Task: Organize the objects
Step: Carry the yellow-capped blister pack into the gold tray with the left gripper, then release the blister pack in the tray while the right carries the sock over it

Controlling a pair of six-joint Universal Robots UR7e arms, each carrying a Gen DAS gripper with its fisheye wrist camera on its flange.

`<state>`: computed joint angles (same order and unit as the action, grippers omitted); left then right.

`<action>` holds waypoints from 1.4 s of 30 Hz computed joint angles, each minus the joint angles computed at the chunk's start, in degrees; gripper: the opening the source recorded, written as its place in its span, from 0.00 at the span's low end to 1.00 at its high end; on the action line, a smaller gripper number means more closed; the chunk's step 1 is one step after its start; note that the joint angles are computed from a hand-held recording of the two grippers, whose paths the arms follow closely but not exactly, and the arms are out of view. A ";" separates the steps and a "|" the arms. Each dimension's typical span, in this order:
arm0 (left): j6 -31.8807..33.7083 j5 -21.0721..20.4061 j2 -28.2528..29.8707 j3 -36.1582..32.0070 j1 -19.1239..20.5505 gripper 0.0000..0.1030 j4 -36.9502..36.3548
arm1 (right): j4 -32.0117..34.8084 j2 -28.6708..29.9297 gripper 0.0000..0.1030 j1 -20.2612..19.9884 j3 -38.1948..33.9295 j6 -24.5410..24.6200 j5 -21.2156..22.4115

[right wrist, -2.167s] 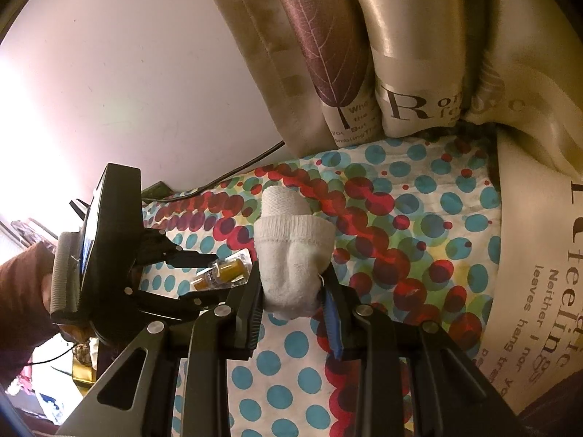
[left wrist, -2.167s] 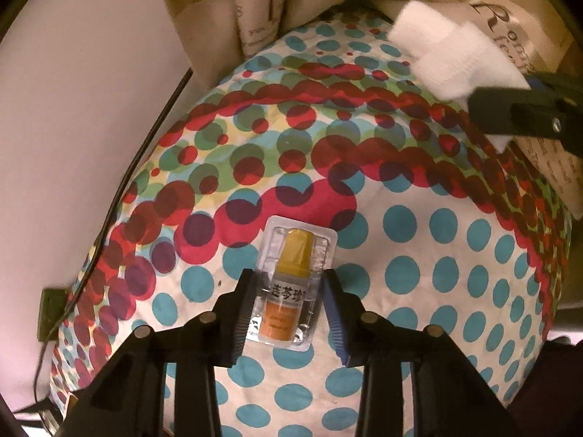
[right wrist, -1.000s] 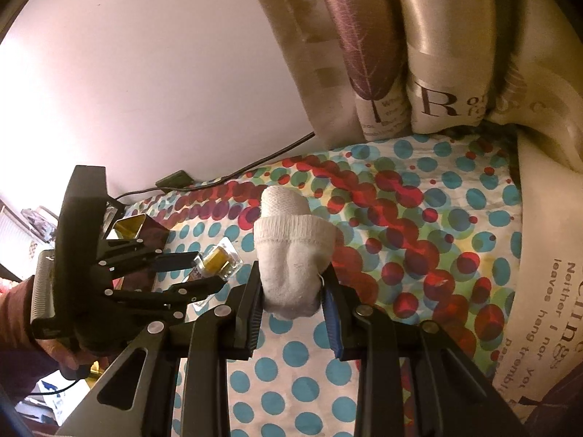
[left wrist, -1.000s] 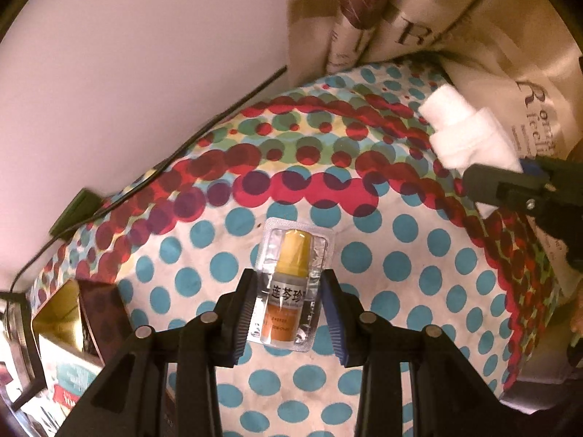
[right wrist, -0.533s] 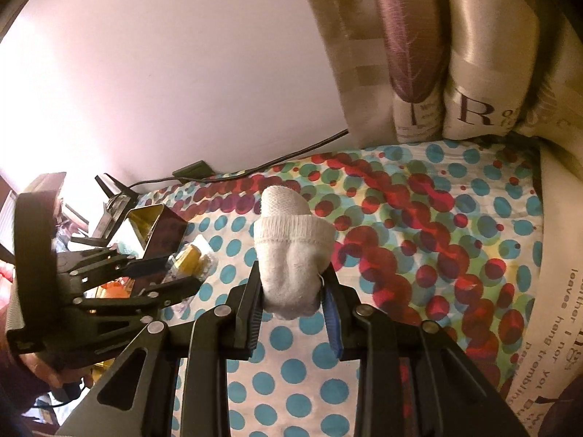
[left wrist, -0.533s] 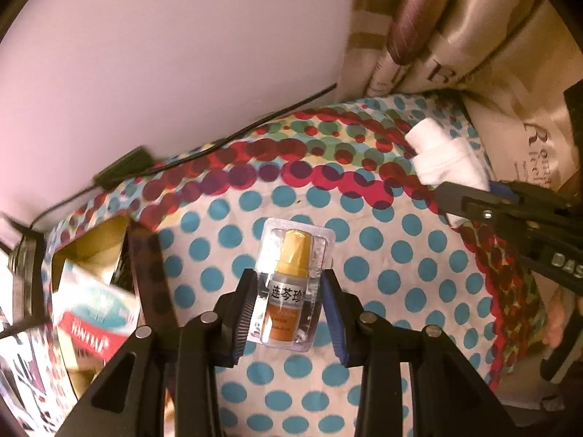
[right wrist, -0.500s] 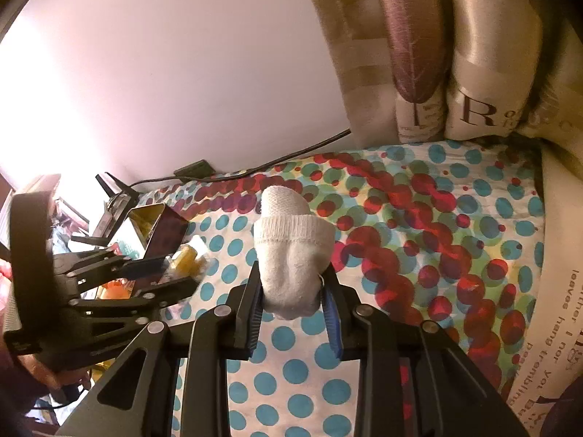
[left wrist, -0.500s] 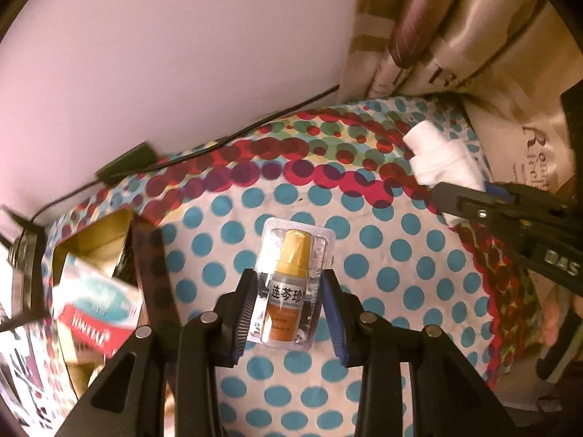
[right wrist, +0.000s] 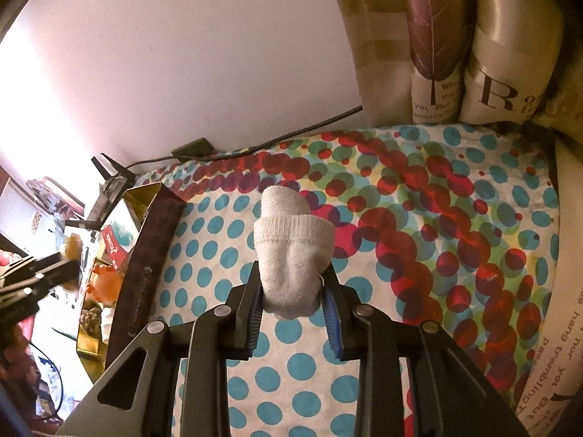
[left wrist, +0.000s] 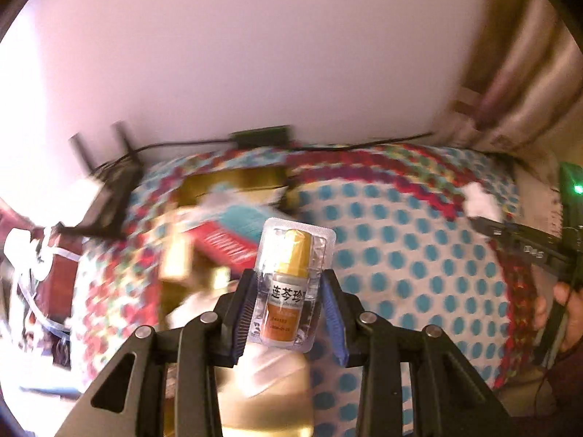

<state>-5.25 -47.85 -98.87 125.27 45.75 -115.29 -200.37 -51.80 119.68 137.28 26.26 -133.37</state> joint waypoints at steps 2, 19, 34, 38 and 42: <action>-1.34 1.88 -1.47 -0.76 1.48 0.35 2.25 | 0.40 0.24 0.28 -0.08 -0.13 0.41 0.13; -8.24 -0.85 -11.13 0.54 7.43 0.35 16.96 | 5.18 1.71 0.28 0.76 -1.14 5.51 0.28; -6.48 -1.62 -12.65 2.83 8.46 0.36 15.94 | 9.86 2.35 0.28 2.42 -3.21 7.38 -0.52; -6.31 -2.34 -12.90 3.05 8.58 0.36 15.75 | 11.05 2.64 0.28 3.02 -3.71 7.66 -0.44; -7.50 -2.36 -12.64 3.02 8.69 0.37 16.82 | 11.96 2.71 0.28 3.71 -3.98 8.05 -0.33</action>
<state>-12.75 -50.21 -111.50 128.29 54.44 -98.46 -188.41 -49.10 123.38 133.30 34.30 -133.70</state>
